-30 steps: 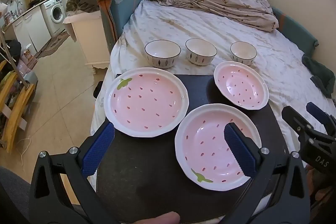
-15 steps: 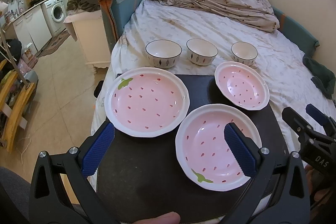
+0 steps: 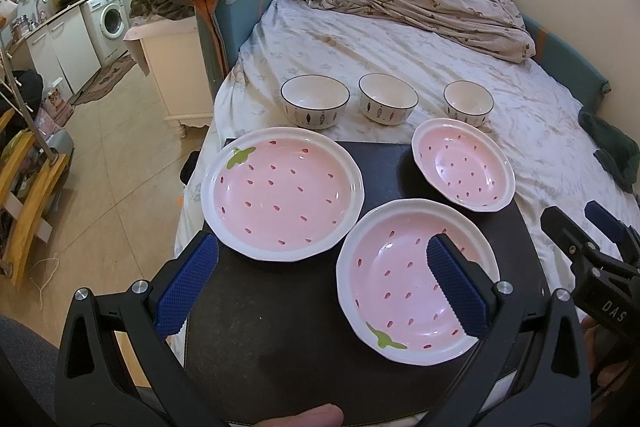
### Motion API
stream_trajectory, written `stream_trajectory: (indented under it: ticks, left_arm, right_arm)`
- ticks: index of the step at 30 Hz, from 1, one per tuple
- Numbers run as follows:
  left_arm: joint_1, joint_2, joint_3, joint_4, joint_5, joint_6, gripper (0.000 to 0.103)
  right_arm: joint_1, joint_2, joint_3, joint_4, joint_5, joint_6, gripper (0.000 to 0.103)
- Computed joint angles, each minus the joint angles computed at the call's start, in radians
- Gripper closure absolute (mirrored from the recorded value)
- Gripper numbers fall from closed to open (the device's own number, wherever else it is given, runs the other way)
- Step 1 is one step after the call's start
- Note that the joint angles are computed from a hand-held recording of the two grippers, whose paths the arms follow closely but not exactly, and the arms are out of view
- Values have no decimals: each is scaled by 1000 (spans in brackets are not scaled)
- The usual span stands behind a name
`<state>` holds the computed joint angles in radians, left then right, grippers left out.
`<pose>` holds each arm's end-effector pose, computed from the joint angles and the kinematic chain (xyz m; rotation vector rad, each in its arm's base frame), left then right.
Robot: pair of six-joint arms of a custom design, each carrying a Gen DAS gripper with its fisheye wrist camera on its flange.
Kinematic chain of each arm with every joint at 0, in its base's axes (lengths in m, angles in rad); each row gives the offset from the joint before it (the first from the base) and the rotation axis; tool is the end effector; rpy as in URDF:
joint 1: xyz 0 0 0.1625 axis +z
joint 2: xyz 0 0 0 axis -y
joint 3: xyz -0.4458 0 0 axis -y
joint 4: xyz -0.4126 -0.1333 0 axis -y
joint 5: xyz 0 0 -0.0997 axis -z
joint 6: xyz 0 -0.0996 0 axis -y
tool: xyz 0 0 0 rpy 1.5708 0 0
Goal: Organize plates and bowls
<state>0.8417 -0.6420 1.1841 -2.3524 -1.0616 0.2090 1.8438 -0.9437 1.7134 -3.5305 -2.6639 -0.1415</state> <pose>-0.4160 -0.7386 0.1557 1.1319 2.4184 -0.4889 0.2151 -0.6018 0.3119 -0.3532 -1.9049 1.2815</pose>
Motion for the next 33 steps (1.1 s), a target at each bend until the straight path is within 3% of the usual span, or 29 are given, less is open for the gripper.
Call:
stream_trajectory:
  ticks: [33]
  left_arm:
    - [1,0,2,-2,9,11,0]
  right_arm:
    - [2,-3,-1,-5,-5,-5,0]
